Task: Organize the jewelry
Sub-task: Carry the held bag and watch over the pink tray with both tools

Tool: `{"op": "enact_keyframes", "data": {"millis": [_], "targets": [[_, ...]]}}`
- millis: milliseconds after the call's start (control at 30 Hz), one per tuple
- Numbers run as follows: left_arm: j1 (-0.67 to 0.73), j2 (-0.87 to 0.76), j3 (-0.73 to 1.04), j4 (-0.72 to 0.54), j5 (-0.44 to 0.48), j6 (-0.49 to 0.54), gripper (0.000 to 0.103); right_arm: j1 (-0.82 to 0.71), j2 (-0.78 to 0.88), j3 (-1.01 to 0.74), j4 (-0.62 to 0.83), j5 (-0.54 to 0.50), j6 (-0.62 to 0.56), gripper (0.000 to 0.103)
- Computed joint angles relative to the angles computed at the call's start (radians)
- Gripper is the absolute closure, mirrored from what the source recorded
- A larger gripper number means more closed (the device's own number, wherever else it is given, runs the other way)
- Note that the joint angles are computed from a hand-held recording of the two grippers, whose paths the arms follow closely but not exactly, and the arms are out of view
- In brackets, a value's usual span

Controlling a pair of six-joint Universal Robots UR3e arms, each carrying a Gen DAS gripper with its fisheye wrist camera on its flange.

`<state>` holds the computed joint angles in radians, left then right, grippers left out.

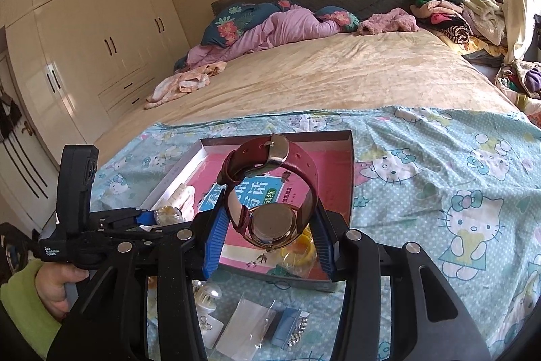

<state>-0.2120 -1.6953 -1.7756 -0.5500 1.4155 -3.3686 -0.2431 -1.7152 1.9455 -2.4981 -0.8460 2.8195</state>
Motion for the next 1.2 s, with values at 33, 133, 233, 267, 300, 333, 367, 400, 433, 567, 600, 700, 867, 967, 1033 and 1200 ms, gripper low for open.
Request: {"op": "enact_keyframes", "data": {"millis": [33, 133, 233, 267, 300, 333, 367, 400, 433, 567, 600, 700, 867, 967, 1033, 1200], "targets": [[-0.003, -0.008, 0.005, 0.0, 0.008, 0.002, 0.049, 0.01, 0.018, -0.011, -0.009, -0.012, 0.006, 0.059], [0.001, -0.025, 0.009, 0.0, 0.005, 0.004, 0.049, 0.037, 0.073, -0.046, -0.024, -0.034, 0.015, 0.059], [-0.002, -0.042, 0.016, 0.0, 0.016, 0.006, 0.049, 0.062, 0.123, -0.079, -0.031, -0.055, 0.024, 0.059], [-0.002, -0.045, 0.015, 0.003, 0.019, 0.007, 0.049, 0.07, 0.137, -0.087, -0.036, -0.061, 0.028, 0.059], [-0.002, -0.049, 0.018, 0.001, 0.025, 0.007, 0.049, 0.079, 0.153, -0.099, -0.037, -0.068, 0.031, 0.059], [-0.003, -0.054, 0.02, 0.001, 0.03, 0.009, 0.049, 0.086, 0.166, -0.107, -0.039, -0.074, 0.033, 0.059], [-0.004, -0.058, 0.021, 0.002, 0.039, 0.012, 0.049, 0.093, 0.18, -0.115, -0.043, -0.081, 0.034, 0.059], [-0.002, -0.061, 0.022, 0.001, 0.042, 0.015, 0.049, 0.1, 0.194, -0.124, -0.045, -0.089, 0.036, 0.059], [-0.001, -0.063, 0.021, 0.002, 0.047, 0.017, 0.049, 0.106, 0.207, -0.132, -0.045, -0.094, 0.037, 0.059], [0.011, -0.07, 0.014, 0.003, 0.051, 0.021, 0.049, 0.135, 0.257, -0.166, -0.051, -0.118, 0.046, 0.059], [0.015, -0.07, 0.011, 0.004, 0.05, 0.021, 0.049, 0.141, 0.269, -0.175, -0.052, -0.124, 0.047, 0.059], [0.023, -0.069, -0.001, 0.01, 0.058, 0.022, 0.049, 0.162, 0.298, -0.196, -0.056, -0.144, 0.05, 0.059], [0.025, -0.067, -0.011, 0.02, 0.09, 0.025, 0.049, 0.201, 0.357, -0.247, -0.055, -0.18, 0.062, 0.059], [0.027, -0.064, -0.019, 0.024, 0.101, 0.023, 0.049, 0.218, 0.391, -0.274, -0.051, -0.203, 0.069, 0.059], [0.029, -0.06, -0.024, 0.026, 0.104, 0.023, 0.049, 0.227, 0.411, -0.289, -0.048, -0.216, 0.072, 0.059], [0.032, -0.053, -0.029, 0.021, 0.102, 0.033, 0.048, 0.243, 0.447, -0.322, -0.03, -0.238, 0.085, 0.058]]}}
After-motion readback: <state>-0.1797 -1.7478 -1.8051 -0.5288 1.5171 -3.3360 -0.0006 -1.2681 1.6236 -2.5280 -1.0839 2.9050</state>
